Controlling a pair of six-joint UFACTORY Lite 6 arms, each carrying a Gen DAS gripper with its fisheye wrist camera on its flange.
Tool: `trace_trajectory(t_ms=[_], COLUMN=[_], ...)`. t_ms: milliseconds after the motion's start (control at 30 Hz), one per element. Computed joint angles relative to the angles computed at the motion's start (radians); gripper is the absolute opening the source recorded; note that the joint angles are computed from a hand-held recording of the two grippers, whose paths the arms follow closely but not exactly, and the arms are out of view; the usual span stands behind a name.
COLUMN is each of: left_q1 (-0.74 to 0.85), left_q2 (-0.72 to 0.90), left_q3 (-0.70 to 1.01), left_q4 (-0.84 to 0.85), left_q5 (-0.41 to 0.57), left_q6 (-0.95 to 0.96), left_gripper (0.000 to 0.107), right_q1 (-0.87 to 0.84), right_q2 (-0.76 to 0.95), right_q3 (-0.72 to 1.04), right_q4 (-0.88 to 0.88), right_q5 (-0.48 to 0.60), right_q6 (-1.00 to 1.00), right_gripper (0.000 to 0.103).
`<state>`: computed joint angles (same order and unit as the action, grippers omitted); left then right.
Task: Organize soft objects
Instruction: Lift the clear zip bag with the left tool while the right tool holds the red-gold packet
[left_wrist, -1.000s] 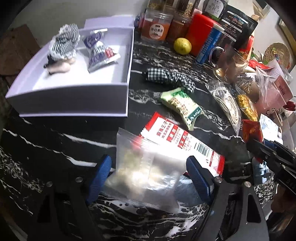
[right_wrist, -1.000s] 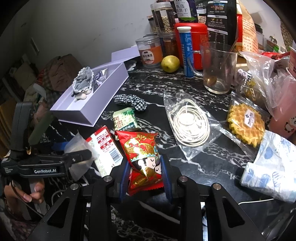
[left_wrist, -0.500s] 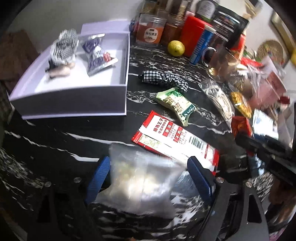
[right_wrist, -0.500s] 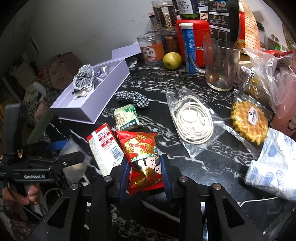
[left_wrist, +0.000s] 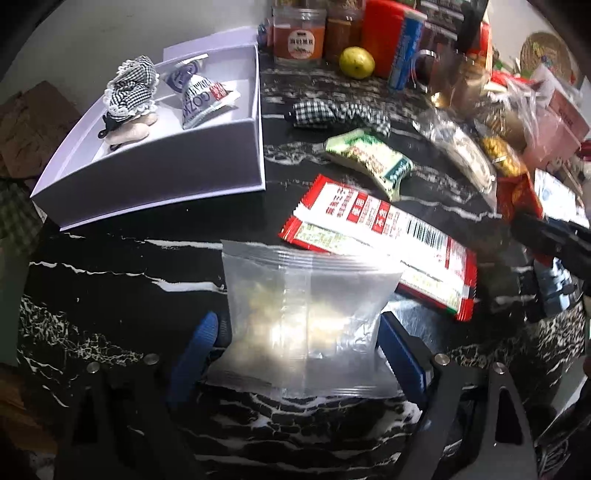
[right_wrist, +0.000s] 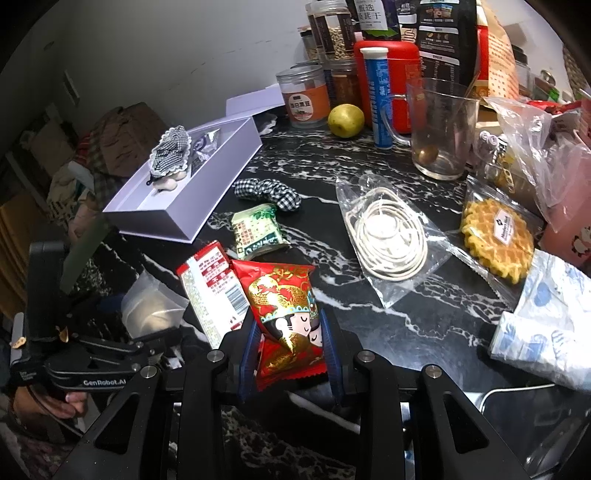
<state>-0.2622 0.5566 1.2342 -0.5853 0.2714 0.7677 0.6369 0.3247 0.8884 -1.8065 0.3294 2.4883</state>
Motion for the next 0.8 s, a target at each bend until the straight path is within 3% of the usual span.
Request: trace_trajectory(t_ms=[33, 200, 567, 800], left_q1=[0.003, 0.023, 0.059, 0.101], left_q2=[-0.013, -0.044, -0.174, -0.26], left_q3=[-0.022, -0.055, -0.116, -0.122], left_q4=[-0.08, -0.299, -0.556, -0.609], left_q5=[-0.021, -0.008, 0.02, 0.054], left_q6=[0.078, 0.292, 0.511, 0.577], left_gripper=[0.07, 0.059, 0.059, 0.059], right_q1=[0.001, 0.012, 0.067, 0.111], right_q2=[0.0, 0.008, 0.015, 0.025], right_q3=[-0.001, -0.008, 0.012, 0.078], right_q4=[-0.001, -0.027, -0.065, -0.032], right_q5=[0.0, -0.003, 0.008, 0.015], right_q6=[0.002, 0.04, 0.078, -0.002], right_gripper=[0.032, 0.032, 0.032, 0.032])
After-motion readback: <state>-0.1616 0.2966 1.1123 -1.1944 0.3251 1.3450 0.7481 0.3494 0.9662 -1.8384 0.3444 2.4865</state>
